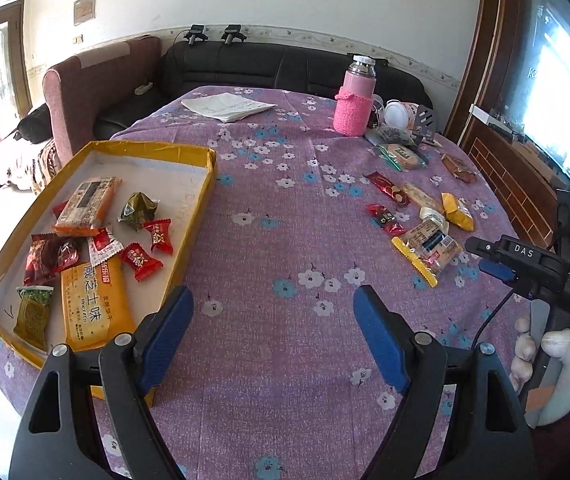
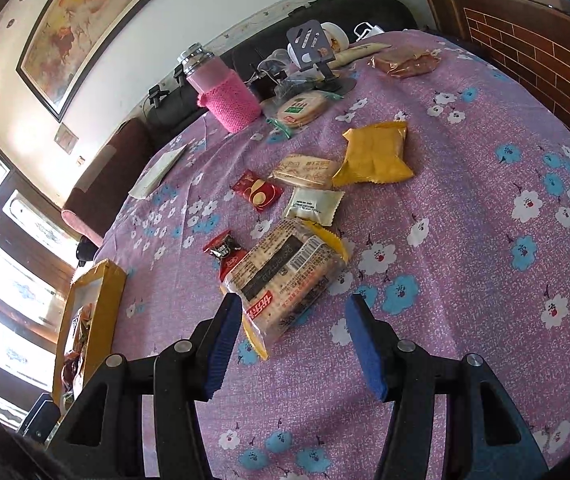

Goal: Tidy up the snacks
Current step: 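Move both open grippers back over the remaining snacks, then grasp a red candy with the right gripper while the left grasps the yellow-edged cracker pack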

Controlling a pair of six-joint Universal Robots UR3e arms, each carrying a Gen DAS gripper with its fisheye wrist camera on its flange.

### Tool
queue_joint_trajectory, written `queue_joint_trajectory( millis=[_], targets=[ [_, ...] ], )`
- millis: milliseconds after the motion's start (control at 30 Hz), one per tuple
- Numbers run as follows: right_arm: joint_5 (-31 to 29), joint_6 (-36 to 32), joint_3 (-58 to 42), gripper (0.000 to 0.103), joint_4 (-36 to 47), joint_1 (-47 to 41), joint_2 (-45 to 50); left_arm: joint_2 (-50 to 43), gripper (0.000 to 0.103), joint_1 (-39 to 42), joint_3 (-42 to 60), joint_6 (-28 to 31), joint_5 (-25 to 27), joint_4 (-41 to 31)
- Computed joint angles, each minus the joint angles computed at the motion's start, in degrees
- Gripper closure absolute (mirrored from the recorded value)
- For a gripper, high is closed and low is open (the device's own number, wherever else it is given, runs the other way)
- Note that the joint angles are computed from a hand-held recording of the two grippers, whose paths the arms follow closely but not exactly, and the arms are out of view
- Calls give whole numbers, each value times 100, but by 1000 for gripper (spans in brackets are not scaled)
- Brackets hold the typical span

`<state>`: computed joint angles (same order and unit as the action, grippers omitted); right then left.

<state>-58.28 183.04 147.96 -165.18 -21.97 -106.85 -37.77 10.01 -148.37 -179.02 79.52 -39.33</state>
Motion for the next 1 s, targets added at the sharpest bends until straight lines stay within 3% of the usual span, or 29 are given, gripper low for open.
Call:
queue_joint_trajectory(
  millis=[233, 400, 600, 633, 833, 933, 1000],
  targets=[
    [-469, 539, -771, 43, -250, 197, 1034, 683, 21, 916, -55, 509, -1024, -1053],
    [-1438, 981, -1835, 43, -622, 1112, 2288, 1231, 21, 1413, -7, 922, -1438, -1850],
    [-2310, 528, -2704, 46, -358, 2074, 3016, 2399, 21, 2679, 200, 1894, -2162, -3767],
    [-2380, 389, -2702, 46, -379, 2222, 3018, 2387, 21, 2739, 184, 1922, -2198, -3819],
    [-1668, -639, -2448, 46, -112, 2648, 2734, 2003, 21, 2551, 50, 1842, -2203, -3509],
    [-708, -1435, -2480, 49, 694, 2541, 2518, 1947, 21, 2482, 39, 1864, -2209, -3468],
    [-287, -1442, -2406, 50, 756, 2328, 2355, 2064, 21, 2584, 59, 1956, -2275, -3654]
  ],
)
